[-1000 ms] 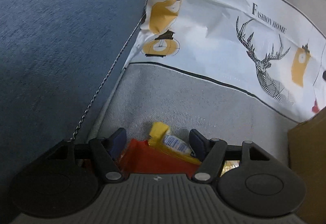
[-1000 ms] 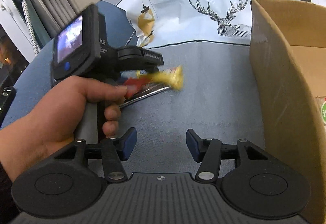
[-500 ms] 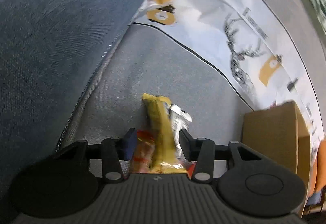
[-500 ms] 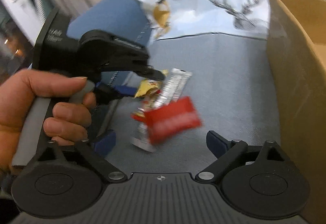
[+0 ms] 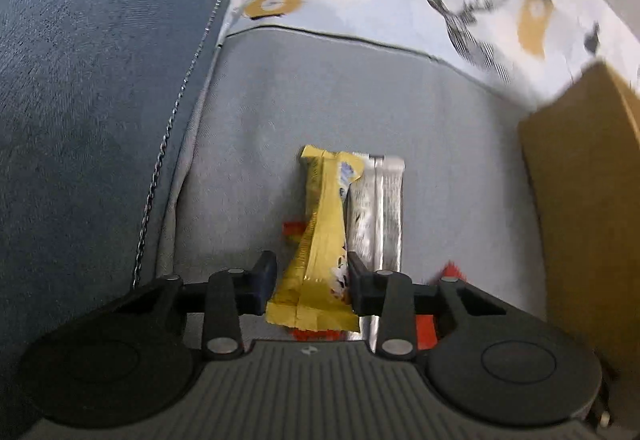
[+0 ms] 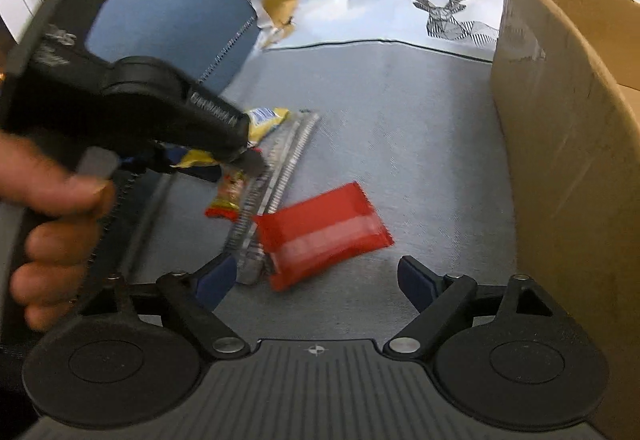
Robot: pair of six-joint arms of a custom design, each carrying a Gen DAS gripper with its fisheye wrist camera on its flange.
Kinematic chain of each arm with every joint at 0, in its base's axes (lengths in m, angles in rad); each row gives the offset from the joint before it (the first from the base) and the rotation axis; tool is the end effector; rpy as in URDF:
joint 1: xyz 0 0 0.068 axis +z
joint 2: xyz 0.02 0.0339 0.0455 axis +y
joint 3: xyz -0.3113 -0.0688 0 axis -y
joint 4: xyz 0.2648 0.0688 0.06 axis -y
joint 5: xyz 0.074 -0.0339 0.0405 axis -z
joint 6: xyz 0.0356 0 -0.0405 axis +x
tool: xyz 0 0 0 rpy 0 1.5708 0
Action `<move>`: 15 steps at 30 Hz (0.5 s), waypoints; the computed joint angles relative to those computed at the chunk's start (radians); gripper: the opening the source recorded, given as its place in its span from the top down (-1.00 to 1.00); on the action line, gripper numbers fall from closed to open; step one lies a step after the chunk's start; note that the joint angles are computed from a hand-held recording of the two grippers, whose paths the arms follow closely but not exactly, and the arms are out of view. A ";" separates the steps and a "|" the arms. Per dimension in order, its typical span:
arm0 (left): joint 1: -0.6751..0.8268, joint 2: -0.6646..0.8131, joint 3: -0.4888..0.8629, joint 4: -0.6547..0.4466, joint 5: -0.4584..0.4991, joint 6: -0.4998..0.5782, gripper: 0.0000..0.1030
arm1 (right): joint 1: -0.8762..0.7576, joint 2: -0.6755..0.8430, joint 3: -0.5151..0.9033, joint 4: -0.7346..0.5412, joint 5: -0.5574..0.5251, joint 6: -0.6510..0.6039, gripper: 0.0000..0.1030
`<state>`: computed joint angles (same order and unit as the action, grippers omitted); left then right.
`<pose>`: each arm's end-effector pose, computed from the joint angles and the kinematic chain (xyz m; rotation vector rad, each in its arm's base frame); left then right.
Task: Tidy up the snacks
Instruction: 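Grasp the yellow bar with left tool while right tool grasps the red candy pack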
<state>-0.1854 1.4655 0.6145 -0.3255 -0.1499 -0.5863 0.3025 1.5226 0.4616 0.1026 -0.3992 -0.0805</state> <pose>0.2456 -0.0407 0.1627 -0.5818 2.6584 -0.0152 0.2326 0.0871 0.1352 -0.6366 2.4385 0.5937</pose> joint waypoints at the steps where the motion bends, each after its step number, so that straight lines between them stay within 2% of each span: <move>1: -0.016 -0.011 -0.003 -0.021 -0.011 0.000 0.24 | 0.003 0.014 0.002 0.007 0.006 0.000 -0.73; 4: -0.095 -0.019 -0.009 -0.080 -0.089 0.006 0.30 | 0.010 0.052 0.006 0.026 0.014 -0.012 -0.73; 8: -0.140 -0.079 -0.043 -0.099 -0.113 -0.045 0.33 | 0.054 0.102 -0.001 0.107 0.075 -0.036 -0.77; 10: -0.137 -0.139 -0.068 -0.100 -0.122 -0.086 0.33 | 0.090 0.109 -0.024 0.164 0.123 -0.074 -0.63; 12: -0.129 -0.202 -0.097 -0.106 -0.107 -0.127 0.33 | 0.115 0.103 -0.053 0.218 0.140 -0.102 -0.21; 15: -0.128 -0.263 -0.124 -0.123 -0.061 -0.159 0.32 | 0.105 0.080 -0.065 0.209 0.101 -0.138 0.00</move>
<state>-0.3137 1.2027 0.4906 -0.4490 -0.2108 -0.7457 0.4071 1.6024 0.3961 0.3112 -0.2980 -0.2182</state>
